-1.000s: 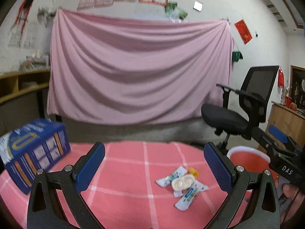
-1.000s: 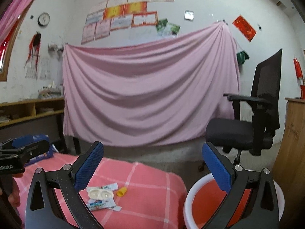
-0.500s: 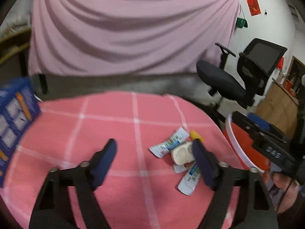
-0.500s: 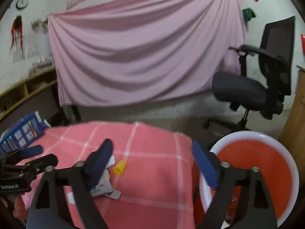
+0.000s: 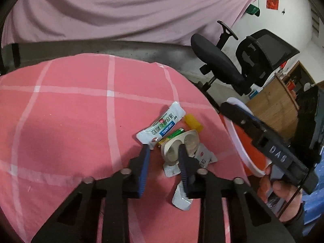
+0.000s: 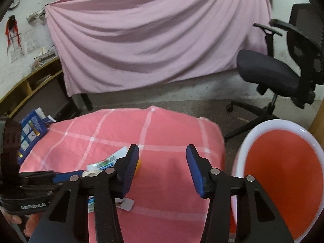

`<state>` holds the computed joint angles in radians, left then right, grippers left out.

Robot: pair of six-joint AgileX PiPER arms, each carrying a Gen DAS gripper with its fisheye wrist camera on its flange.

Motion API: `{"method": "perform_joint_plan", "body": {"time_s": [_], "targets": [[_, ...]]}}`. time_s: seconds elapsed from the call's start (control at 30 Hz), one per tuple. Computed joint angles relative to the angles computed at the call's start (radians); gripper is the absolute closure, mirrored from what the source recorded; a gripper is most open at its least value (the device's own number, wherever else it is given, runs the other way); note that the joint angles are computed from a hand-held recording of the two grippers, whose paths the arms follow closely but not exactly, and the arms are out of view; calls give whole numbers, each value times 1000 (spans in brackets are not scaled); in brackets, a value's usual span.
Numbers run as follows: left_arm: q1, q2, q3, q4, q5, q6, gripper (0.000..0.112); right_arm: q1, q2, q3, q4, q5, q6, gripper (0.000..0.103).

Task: Collect trash
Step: 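Grasp the white plastic tray with the left tool while the right tool grasps the yellow cap, then lift and carry the tray and cap over the orange bucket with both tools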

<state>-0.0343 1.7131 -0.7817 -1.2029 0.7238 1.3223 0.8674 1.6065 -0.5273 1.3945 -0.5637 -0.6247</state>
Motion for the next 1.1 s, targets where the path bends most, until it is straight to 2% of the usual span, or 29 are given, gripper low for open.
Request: {"method": "perform_joint_plan", "body": {"time_s": [0.07, 0.2, 0.33, 0.4, 0.5, 0.6, 0.73, 0.8, 0.87, 0.93, 1.0, 1.07, 1.1], "targets": [[9, 12, -17, 22, 11, -26, 104, -17, 20, -27, 9, 38, -30, 58], [29, -5, -6, 19, 15, -22, 105, -34, 66, -85, 63, 99, -122, 64], [47, -67, 48, 16, -54, -6, 105, -58, 105, -129, 100, 168, -200, 69], [86, -98, 85, -3, -67, 31, 106, -67, 127, -159, 200, 184, -316, 73], [167, -106, 117, -36, -37, 83, 106, -85, 152, -188, 316, 210, -440, 81], [209, -91, 120, -57, -9, 89, 106, -109, 141, -166, 234, 265, -374, 90], [232, -93, 127, -100, 22, 127, 106, -112, 124, -139, 71, 278, -203, 90], [245, -104, 141, -133, 36, 164, 106, -95, 93, -102, -46, 245, -69, 90], [262, -120, 160, -165, 45, 208, 106, -69, 74, -82, -90, 210, -17, 90], [288, -134, 184, -204, 68, 264, 105, -12, 43, -50, -138, 131, 41, 90], [301, -148, 203, -243, 86, 308, 106, 73, 15, -12, -190, 12, 95, 90], [314, -165, 224, -276, 122, 362, 106, 144, 7, 8, -191, -88, 105, 90], [324, -179, 239, -297, 141, 396, 106, 196, 1, 25, -186, -165, 111, 90]]}}
